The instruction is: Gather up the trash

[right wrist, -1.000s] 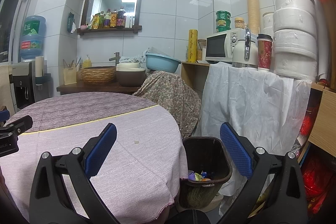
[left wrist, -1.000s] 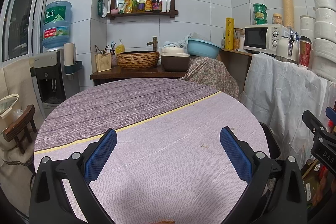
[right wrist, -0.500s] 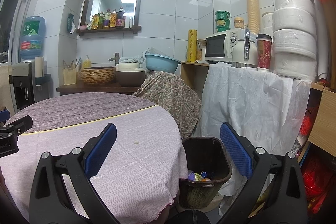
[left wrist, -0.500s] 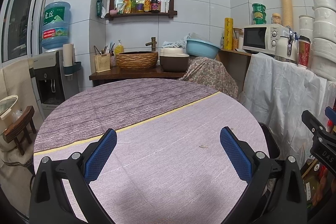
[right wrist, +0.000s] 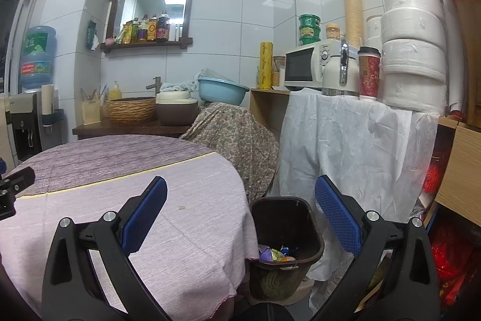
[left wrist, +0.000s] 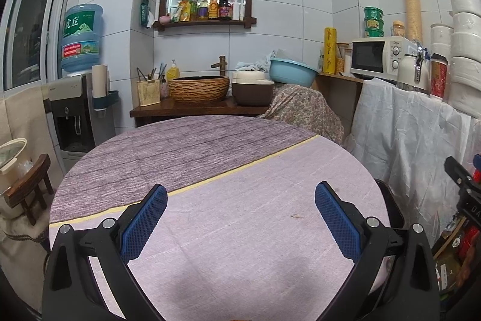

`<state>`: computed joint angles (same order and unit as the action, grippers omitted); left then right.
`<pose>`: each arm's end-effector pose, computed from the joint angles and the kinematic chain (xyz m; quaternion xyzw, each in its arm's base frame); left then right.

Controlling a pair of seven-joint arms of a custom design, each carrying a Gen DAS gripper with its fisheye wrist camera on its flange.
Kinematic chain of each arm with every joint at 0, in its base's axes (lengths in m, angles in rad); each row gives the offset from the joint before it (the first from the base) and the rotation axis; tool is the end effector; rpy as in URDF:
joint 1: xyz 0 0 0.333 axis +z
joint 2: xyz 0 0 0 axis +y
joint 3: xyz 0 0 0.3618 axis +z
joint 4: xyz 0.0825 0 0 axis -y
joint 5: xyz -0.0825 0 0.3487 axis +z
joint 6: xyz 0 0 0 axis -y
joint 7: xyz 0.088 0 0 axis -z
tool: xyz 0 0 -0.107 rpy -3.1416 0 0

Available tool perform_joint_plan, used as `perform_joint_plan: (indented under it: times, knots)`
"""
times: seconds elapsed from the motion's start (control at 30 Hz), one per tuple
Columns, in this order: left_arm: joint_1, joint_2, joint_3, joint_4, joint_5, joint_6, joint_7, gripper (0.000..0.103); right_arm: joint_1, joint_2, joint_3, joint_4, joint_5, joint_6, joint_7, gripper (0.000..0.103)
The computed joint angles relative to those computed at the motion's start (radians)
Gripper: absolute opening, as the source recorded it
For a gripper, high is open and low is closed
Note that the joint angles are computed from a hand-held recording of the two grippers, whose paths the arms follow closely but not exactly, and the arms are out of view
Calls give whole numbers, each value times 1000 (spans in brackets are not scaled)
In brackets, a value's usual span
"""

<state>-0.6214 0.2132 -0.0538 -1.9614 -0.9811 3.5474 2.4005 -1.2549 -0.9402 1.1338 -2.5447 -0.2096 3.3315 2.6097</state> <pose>0.5203 -0.2814 0.5583 -0.4784 0.6658 -0.4639 0.3356 0.4320 0.1163 0.5438 -0.3890 0.6719 -0.5455 0.3156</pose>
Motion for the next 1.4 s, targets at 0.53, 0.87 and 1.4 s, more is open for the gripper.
perform_joint_plan:
  times: [0.53,0.87,1.4]
  knots:
    - [15,22,26,88,-174,36,155,98,-1,49,-7,-16,23,45,-41,97]
    - [71,10,-34,70,-137,16,132,98,-2,58,-3,-14,35,54,-61,97]
    - [32,12,7,68,-133,-4,134,98,-1,62,3,-10,42,54,-68,97]
